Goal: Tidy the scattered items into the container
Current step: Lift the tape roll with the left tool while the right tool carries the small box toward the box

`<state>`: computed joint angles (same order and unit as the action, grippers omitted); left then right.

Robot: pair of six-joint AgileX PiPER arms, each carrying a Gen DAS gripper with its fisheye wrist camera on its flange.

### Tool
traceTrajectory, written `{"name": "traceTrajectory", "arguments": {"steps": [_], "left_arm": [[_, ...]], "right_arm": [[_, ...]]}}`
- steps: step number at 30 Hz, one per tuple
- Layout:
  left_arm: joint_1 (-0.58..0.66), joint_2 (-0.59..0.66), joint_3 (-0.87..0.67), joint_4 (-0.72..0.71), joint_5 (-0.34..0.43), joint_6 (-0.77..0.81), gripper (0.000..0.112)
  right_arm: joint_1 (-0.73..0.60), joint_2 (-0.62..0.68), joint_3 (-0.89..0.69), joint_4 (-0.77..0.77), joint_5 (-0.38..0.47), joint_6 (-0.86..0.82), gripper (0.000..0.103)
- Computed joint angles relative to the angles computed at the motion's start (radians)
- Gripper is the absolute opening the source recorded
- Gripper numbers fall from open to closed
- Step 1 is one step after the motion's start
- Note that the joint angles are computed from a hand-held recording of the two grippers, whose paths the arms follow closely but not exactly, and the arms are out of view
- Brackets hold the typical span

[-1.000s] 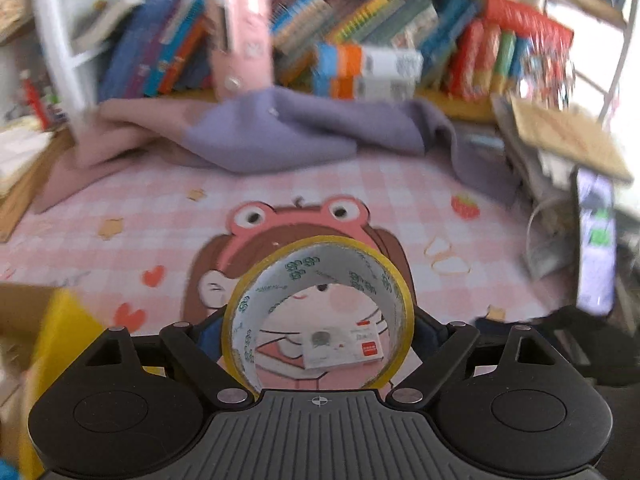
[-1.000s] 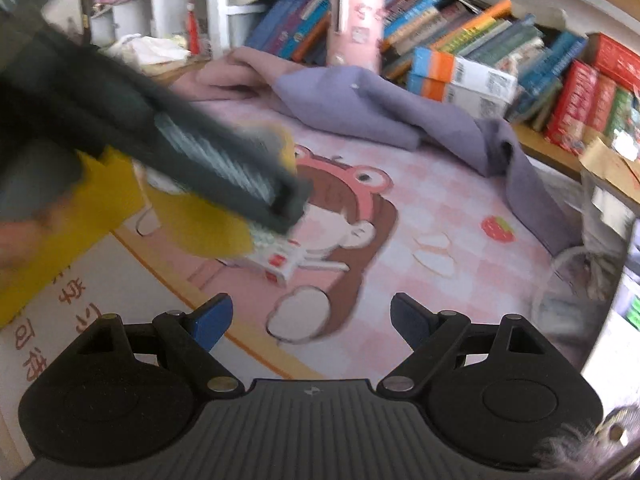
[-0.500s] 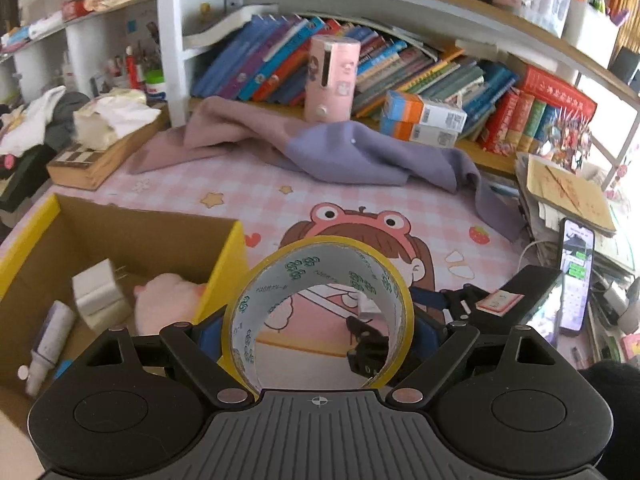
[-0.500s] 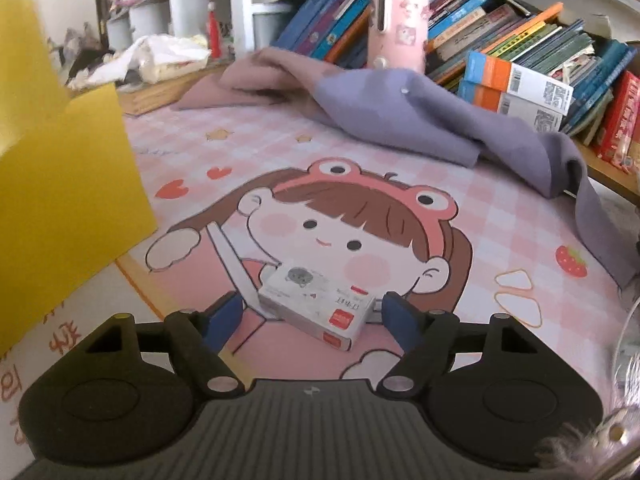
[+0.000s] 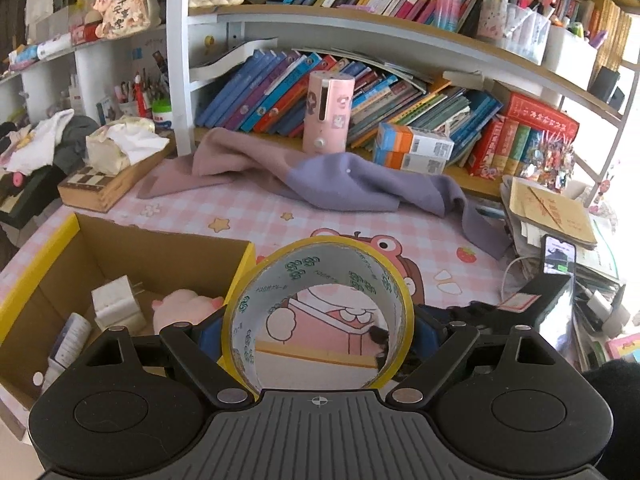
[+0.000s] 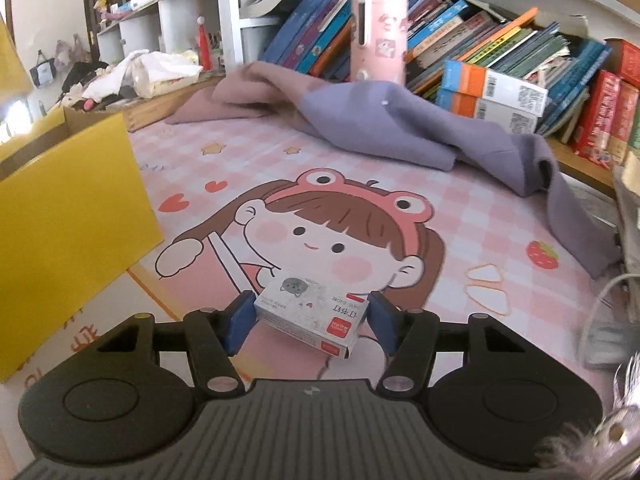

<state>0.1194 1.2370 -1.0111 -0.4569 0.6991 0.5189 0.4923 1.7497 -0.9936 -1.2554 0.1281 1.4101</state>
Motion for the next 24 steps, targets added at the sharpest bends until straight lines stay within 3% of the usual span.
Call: {"name": "traceTrajectory", "arguments": {"steps": [11,17,24], "left_arm": [[0.139,-0.082,0.067,-0.213,0.117,0.255,0.089],[0.306,-0.119,0.101,-0.361,0.264,0.481,0.089],[0.581,-0.118,0.112,-0.489,0.513,0.740,0.089]], "right_arm": [[0.079,-0.235,0.120,0.407,0.123,-0.423,0.058],[0.203,-0.309,0.135,0.336,0.283,-0.287,0.058],[0.441,-0.390,0.106,0.285,0.577,-0.089,0.058]]}}
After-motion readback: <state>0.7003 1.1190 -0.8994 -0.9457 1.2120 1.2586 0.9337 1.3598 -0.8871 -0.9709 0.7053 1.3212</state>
